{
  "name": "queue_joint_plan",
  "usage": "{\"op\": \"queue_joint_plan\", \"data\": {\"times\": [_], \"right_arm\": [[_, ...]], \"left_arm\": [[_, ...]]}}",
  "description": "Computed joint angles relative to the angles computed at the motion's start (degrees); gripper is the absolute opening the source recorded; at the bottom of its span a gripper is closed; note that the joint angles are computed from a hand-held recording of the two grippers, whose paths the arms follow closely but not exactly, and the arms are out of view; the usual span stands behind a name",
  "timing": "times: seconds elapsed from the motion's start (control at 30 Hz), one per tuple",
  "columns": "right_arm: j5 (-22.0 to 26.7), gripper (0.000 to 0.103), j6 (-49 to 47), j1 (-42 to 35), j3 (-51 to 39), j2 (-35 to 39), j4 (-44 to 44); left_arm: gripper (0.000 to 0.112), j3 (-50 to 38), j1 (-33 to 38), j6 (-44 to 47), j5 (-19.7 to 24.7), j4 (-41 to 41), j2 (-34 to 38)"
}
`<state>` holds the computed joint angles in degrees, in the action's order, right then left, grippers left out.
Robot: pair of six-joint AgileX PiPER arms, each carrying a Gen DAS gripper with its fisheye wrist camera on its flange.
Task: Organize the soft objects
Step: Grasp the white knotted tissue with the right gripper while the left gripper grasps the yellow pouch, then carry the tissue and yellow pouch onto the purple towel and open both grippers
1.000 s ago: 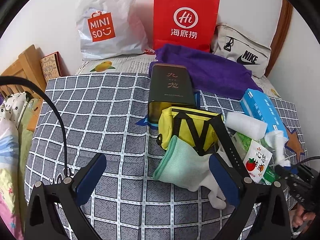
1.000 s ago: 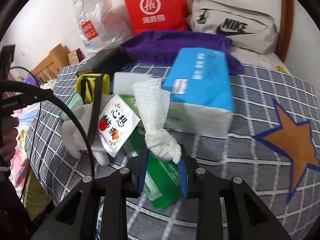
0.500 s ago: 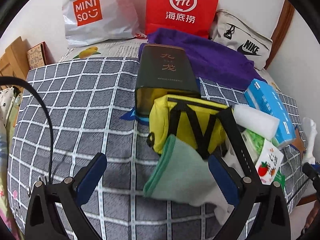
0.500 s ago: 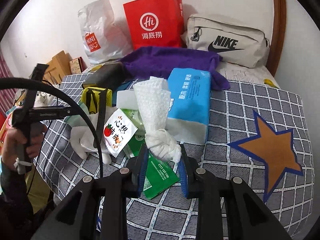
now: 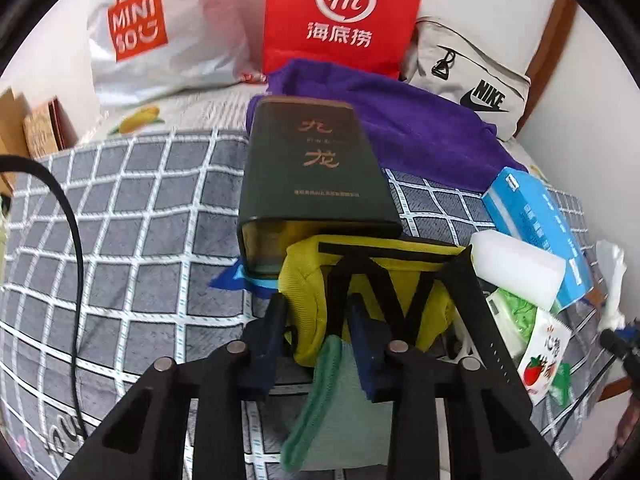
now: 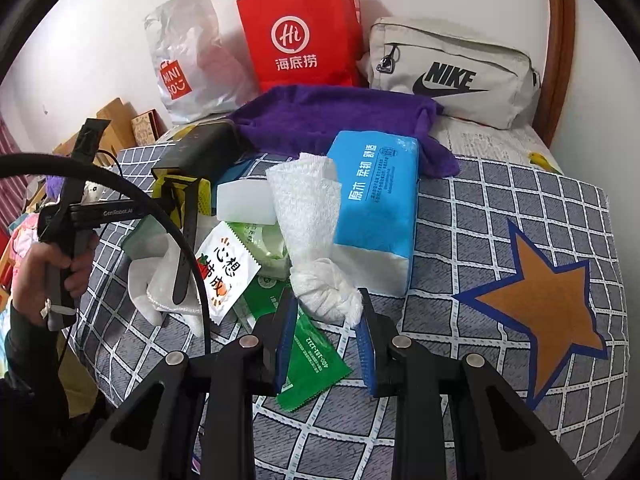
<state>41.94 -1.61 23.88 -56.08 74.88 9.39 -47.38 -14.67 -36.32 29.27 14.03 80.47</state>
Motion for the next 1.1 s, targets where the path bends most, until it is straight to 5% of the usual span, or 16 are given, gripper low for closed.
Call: {"op": "queue_joint_plan", "data": {"times": [0.23,0.57,1.1], "right_arm": [[1.06,0.028,0.77,0.19,-2.08,-1.09,-0.78],[2.59,0.028,4.07,2.48,-7.04,-0.73,-3.49],[4.65,0.028,3.70,-0.20,-19.41,9.99,-2.77]], "left_arm": [[0.017,1.44,0.72,4.02,1.00,-4.43,-6.08],[0.016,-2.44,0.54,5.54,8.57,-3.52,-14.11],[0.016,-13.34,6.01,12.48,11.12,-6.45,-9.21]]}}
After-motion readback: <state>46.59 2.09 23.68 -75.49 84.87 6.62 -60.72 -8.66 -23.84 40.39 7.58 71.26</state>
